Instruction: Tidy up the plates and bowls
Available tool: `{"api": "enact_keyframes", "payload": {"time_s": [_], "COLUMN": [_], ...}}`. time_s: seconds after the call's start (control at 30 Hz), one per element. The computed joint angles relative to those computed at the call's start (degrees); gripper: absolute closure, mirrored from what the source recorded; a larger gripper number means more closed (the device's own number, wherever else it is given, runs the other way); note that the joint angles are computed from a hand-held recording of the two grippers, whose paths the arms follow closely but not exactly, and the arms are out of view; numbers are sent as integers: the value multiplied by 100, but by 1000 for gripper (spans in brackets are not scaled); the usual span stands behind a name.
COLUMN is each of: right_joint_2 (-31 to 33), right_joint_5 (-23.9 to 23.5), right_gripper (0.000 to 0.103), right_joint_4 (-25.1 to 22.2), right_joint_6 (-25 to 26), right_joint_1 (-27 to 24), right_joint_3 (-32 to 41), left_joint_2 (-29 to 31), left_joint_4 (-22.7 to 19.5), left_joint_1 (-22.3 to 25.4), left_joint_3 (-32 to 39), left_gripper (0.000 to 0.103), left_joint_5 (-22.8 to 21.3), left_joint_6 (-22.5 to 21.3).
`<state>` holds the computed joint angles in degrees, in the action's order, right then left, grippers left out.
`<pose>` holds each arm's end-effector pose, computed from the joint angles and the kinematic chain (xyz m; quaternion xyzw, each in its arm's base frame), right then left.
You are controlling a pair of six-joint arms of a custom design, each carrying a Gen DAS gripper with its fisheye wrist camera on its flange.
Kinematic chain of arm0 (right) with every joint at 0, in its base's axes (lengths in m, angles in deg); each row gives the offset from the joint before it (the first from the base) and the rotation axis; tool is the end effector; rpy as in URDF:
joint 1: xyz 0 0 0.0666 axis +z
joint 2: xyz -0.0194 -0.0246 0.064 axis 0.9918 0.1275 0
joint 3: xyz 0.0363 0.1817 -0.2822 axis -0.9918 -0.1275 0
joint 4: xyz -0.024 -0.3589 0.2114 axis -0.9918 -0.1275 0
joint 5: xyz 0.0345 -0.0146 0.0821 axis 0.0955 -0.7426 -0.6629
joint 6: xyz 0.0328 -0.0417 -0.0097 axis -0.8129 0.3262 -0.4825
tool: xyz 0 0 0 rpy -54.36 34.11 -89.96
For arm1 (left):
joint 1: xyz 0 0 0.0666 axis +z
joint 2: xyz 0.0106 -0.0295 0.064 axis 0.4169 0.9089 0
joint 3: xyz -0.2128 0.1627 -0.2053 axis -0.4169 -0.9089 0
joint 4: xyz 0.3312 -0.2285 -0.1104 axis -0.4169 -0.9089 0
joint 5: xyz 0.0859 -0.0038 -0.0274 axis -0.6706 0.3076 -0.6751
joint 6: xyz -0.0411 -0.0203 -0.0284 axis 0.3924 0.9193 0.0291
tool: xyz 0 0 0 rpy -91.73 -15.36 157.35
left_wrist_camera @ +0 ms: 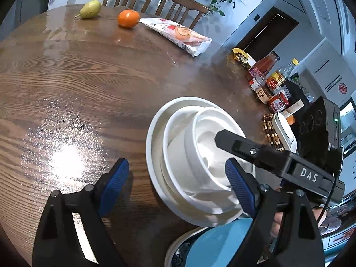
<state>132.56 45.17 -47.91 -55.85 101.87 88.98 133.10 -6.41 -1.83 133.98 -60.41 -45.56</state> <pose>0.3902 0.1385 0.2858 0.2002 0.8943 0.2476 0.3143 0.4507 -0.2432 0.2728 0.1880 0.9054 -0.3135 0.2160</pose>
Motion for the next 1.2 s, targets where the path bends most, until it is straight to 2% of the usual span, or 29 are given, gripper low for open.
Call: {"api": "enact_keyframes", "payload": {"time_s": [0.17, 0.23, 0.57, 0.7, 0.8, 0.97, 1.1, 1.2], "right_joint_2": [115, 138, 209, 228, 255, 352, 432, 414], "right_joint_5": [-128, -109, -172, -314, -329, -343, -458, -424], "right_gripper": [26, 31, 36, 44, 45, 51, 62, 62], "right_joint_4": [-40, -74, -124, -18, -17, -96, -98, -102], "right_joint_6": [-6, -1, -132, -217, -271, -304, -325, -359], "right_joint_1": [-13, -6, -51, -88, -93, -88, -102, -93], "right_joint_3": [66, 94, 100, 65, 64, 130, 159, 149], "left_joint_2": [-37, -18, 57, 94, 157, 254, 253, 248], "left_joint_4": [87, 119, 249, 208, 133, -2, -11, -12], "left_joint_1": [-22, -19, -34, -50, -38, -75, -84, -67], "left_joint_3": [-60, -68, -66, -33, 18, 97, 86, 83], "left_gripper": [17, 17, 20, 20, 21, 31, 35, 42], "left_joint_5": [52, 128, 305, 301, 377, 385, 392, 502], "left_joint_6": [17, 70, 301, 348, 397, 397, 378, 391]}}
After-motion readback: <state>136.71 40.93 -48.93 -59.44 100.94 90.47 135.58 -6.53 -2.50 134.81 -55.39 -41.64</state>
